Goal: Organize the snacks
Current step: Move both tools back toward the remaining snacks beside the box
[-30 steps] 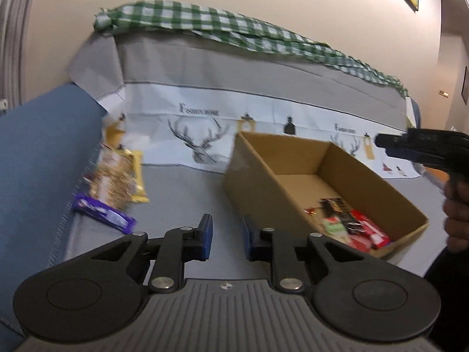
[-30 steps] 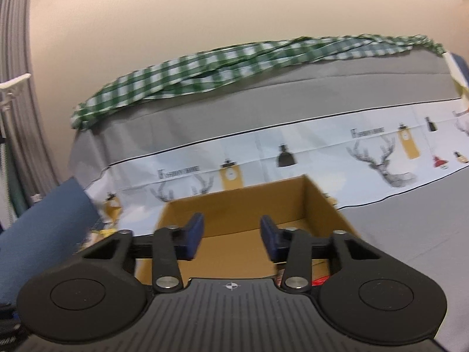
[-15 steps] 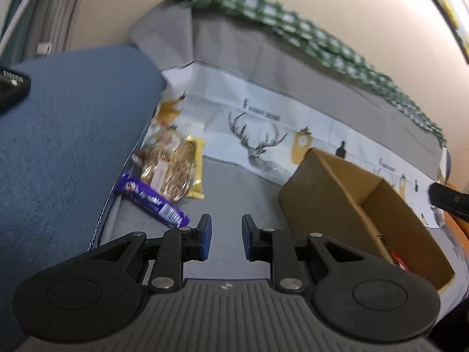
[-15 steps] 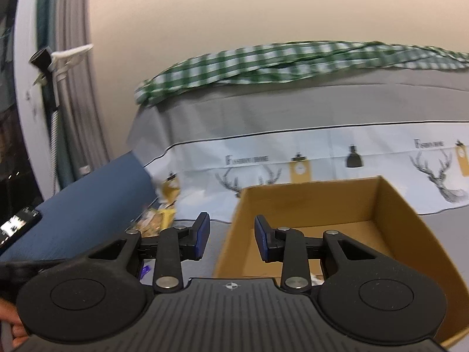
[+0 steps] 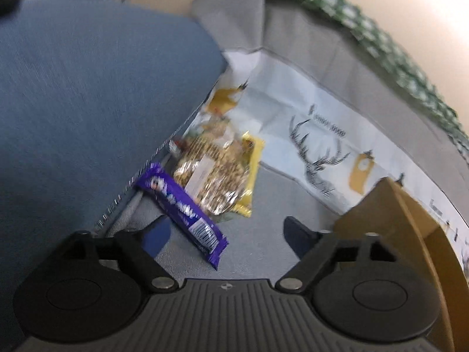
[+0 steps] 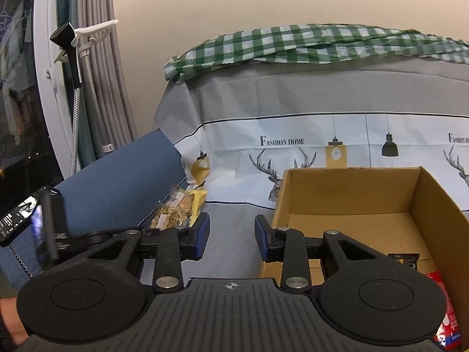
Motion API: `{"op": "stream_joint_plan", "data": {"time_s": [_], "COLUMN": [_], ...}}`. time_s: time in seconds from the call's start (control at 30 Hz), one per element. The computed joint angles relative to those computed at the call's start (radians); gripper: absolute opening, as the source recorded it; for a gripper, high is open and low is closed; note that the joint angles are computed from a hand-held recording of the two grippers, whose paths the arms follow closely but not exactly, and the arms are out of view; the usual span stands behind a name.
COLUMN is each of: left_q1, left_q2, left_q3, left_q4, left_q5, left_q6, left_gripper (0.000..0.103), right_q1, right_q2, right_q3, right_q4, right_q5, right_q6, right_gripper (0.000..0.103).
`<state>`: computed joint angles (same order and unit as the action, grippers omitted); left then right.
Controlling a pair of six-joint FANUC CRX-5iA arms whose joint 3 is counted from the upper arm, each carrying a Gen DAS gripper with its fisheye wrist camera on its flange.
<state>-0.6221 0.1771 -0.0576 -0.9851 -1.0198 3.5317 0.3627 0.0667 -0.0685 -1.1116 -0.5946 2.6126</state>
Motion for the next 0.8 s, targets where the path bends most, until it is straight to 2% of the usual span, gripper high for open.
{"op": "stream_joint_plan", "data": {"time_s": [0.1,0.17,0.37,0.5,0.8], "left_q1": [0.029,0.031,0.076,0.115,0.167], "left_q2": [0.043,0.083,0.173,0.207,0.308], "left_q3": [0.035,0.077,0.169,0.210,0.338], "left_q4": [0.027,0.017,0.044,0.067,0.094], "left_q5": [-0.013,-0.060,-0.127,-0.142,-0.247], "left_q6": [0.007,-0.002,0.008,0.032,-0.004], "left_gripper": [0.092,0.102,0.102,0.103,0.102], "right_q1": [0.003,0.009,0.018,0.021,0.017], "right_q2": [0.012,0.020,0.044,0.058,0.073], "right_q3": [0.013,0.022,0.045,0.059,0.074], "right_q4": [0.008,0.025,0.046,0.055,0.072], "right_q5": [-0.011,-0.014,-0.029,-0.042,-0.057], "right_q6": [-0.014,-0.033,-0.064,-0.077,-0.079], "right_gripper": [0.035,0.035,0.036,0.036,0.036]}}
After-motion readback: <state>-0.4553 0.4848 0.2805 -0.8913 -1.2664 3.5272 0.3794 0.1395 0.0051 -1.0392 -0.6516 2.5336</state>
